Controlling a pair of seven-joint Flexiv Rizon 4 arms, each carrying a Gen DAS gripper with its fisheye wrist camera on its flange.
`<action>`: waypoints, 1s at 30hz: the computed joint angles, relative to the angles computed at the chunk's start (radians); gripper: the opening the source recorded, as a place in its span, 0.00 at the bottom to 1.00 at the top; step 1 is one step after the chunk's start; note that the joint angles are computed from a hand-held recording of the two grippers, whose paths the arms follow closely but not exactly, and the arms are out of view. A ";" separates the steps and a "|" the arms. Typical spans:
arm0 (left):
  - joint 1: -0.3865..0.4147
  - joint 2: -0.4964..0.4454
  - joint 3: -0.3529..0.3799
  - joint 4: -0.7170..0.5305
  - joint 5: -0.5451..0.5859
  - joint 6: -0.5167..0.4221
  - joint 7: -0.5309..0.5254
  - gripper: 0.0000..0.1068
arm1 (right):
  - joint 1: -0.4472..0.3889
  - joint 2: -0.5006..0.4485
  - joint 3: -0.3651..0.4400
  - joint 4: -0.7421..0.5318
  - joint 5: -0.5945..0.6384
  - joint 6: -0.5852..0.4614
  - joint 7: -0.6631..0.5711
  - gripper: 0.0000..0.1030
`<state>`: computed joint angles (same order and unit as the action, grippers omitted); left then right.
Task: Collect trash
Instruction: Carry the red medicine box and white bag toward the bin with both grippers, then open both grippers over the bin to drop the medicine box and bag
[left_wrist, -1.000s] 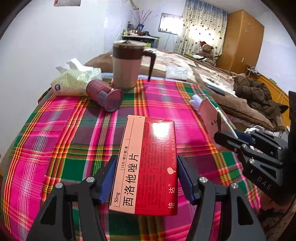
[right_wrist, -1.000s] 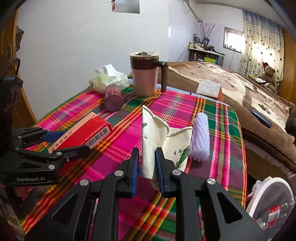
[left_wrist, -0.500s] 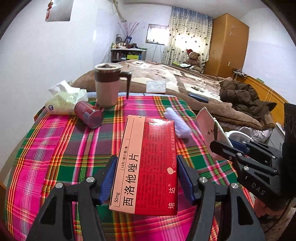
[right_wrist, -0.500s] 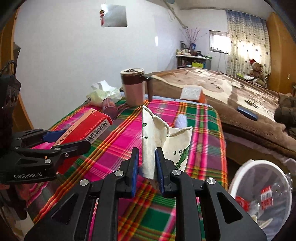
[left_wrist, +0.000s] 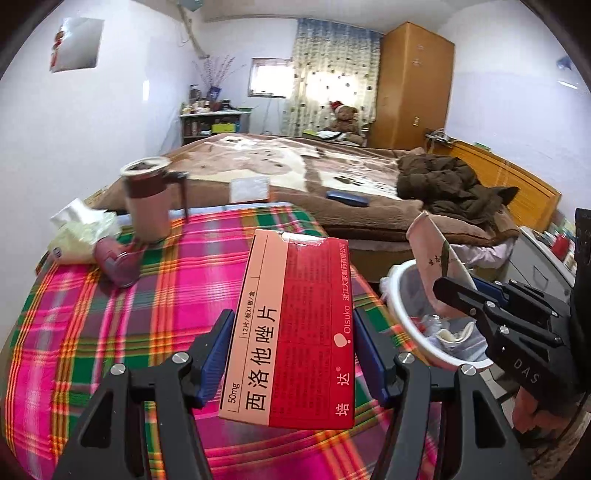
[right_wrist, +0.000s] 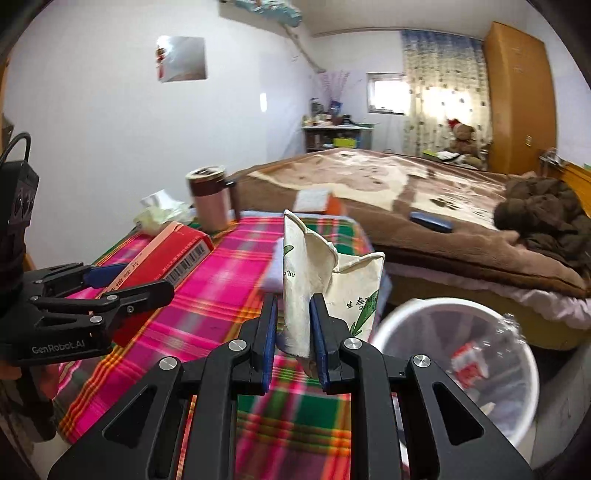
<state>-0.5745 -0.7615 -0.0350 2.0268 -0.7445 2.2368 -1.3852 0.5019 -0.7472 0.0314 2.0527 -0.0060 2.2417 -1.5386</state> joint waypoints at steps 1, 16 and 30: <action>-0.003 -0.005 -0.001 -0.016 0.002 -0.009 0.008 0.61 | 0.003 0.002 -0.009 0.001 0.014 -0.001 0.000 0.18; -0.060 -0.119 0.033 -0.292 0.076 -0.225 0.065 0.61 | 0.022 0.006 -0.119 -0.014 0.202 -0.065 0.030 0.18; -0.144 -0.227 0.172 -0.513 0.188 -0.458 -0.045 0.61 | 0.015 -0.019 -0.183 -0.011 0.205 -0.160 0.089 0.18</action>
<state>-0.7186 -0.9884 0.1368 1.5141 -0.5561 1.7789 -1.4297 0.5166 -0.7658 -0.1515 2.0421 0.1985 2.0815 -1.4498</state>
